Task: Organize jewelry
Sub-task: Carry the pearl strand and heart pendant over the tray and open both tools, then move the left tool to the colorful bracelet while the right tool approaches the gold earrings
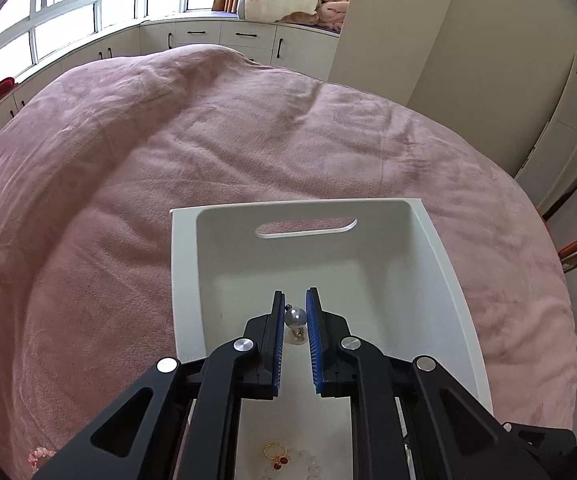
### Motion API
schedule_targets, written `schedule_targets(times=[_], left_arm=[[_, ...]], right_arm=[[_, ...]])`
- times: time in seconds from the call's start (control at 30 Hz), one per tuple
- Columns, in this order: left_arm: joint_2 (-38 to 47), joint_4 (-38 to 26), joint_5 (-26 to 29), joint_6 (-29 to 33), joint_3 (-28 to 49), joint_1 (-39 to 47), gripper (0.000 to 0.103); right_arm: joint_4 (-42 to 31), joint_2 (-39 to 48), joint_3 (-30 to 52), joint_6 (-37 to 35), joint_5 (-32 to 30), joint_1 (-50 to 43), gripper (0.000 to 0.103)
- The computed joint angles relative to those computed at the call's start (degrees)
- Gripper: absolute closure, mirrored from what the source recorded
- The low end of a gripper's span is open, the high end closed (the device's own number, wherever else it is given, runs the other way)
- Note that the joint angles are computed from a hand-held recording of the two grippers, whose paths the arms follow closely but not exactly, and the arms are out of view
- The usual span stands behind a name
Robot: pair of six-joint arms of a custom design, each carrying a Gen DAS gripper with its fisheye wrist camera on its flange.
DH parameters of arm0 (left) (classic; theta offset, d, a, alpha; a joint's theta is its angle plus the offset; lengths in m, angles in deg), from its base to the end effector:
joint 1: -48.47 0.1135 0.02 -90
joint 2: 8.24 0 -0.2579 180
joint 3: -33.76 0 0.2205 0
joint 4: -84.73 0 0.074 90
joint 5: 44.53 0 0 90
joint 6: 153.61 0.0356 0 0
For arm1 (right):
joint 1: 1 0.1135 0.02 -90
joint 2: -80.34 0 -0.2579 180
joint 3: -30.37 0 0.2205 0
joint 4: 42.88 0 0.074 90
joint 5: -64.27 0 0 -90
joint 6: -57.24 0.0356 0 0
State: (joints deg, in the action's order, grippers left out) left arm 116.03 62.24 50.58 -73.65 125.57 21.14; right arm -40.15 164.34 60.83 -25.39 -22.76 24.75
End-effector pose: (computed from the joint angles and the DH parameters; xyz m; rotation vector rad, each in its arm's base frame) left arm 0.3665 -0.1930 0.1187 0.4214 2.5309 -0.3680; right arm 0.1749 0.0823 0.1077 -0.3713 2.4372 0.1889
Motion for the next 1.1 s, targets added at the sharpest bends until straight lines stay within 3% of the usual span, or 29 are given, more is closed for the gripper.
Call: schedule_targets(times=[0.27,0.33,0.4,0.57,0.63,0.9,1.1], left_arm=[[3.0,-2.0,-2.0,0.4,2.6,-1.5,0.087],[3.0,-2.0,-1.8,0.4,2.6,-1.5,0.085],[2.7,-2.3,-1.9,0.2,2.6,-1.5,0.069],[0.8,-1.1,-0.4,-0.5,0.6,-0.8,0.061],[-0.8,-0.2,0.6,-0.4,-0.9,-0.3,0.055],[-16.1,4.6,1.0,6.8,-11.9,2.2,0.037],[-31.4,8.0,2.9,11.5,-24.6,8.2,0.032]], right_arm=[[2.6,1.0,-1.4,0.6,3.5,3.6,0.077],[2.6,1.1,-1.3,0.2,3.6,3.7,0.069],[2.6,0.8,-1.4,0.3,4.6,4.2,0.057],[1.0,-3.6,-2.0,1.0,5.2,4.8,0.051],[-0.7,-6.1,-1.9,1.1,6.2,5.5,0.042],[-7.0,-16.5,-1.0,2.6,10.3,9.9,0.033],[-11.7,-22.3,1.6,5.0,18.4,20.8,0.027]])
